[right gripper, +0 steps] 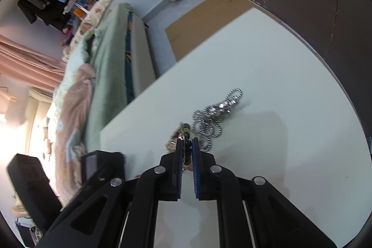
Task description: Organize jewelry
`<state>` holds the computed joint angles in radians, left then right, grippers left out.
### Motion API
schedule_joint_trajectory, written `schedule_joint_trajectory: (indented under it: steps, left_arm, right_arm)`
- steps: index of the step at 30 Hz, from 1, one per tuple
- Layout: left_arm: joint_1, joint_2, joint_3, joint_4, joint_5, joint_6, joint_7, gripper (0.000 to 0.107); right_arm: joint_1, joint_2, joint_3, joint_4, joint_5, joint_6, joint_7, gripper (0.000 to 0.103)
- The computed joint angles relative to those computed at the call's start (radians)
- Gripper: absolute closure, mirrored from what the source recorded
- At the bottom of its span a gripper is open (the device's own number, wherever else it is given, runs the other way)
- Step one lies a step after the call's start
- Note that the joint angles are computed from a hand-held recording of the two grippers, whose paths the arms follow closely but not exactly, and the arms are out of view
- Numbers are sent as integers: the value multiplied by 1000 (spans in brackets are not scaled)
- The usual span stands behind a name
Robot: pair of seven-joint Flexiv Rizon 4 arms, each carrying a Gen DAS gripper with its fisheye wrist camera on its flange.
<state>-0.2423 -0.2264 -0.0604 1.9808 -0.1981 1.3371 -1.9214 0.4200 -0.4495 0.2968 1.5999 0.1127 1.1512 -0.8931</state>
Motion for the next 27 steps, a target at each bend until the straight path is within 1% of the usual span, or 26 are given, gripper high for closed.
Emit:
schedule_joint_trajectory:
  steps: [3, 5, 6, 9, 12, 16, 21, 23, 25, 26, 27]
  left_arm:
    - [-12, -6, 17, -16, 35, -12, -27, 56]
    - [-10, -5, 11, -15, 37, -4, -24, 56]
    - [-2, -5, -6, -7, 16, 10, -2, 56]
    - [-9, -9, -9, -13, 18, 13, 12, 56]
    - [-16, -21, -14, -23, 16, 2, 20, 56]
    - [-28, -40, -9, -40, 25, -16, 14, 56]
    - [-26, -49, -16, -45, 12, -19, 24, 56]
    - [-27, -49, -15, -45, 10, -20, 25, 56]
    - [-26, -50, -14, -46, 8, -25, 25, 56]
    - [-26, -50, -13, -47, 7, -28, 25, 56]
    - [-26, -52, -13, -49, 6, -29, 24, 56]
  right_arm:
    - [-24, 8, 27, -6, 33, -3, -39, 95]
    - [-34, 12, 34, -9, 50, -25, -60, 95]
    - [-34, 13, 30, -15, 46, -59, -64, 95]
    - [-24, 16, 3, -9, 35, -110, -45, 95]
    - [-24, 14, -7, -5, 38, -131, -40, 95]
    - [-23, 20, -20, 11, 31, -132, -28, 95]
    - [-44, 39, -6, 34, 70, -73, -40, 95]
    - [-50, 46, -7, 39, 71, -81, -43, 95]
    - [-41, 51, -23, 42, 39, -130, -30, 95]
    - [-37, 53, -31, 46, 29, -143, -17, 92]
    - [-35, 54, -37, 48, 20, -157, -5, 92]
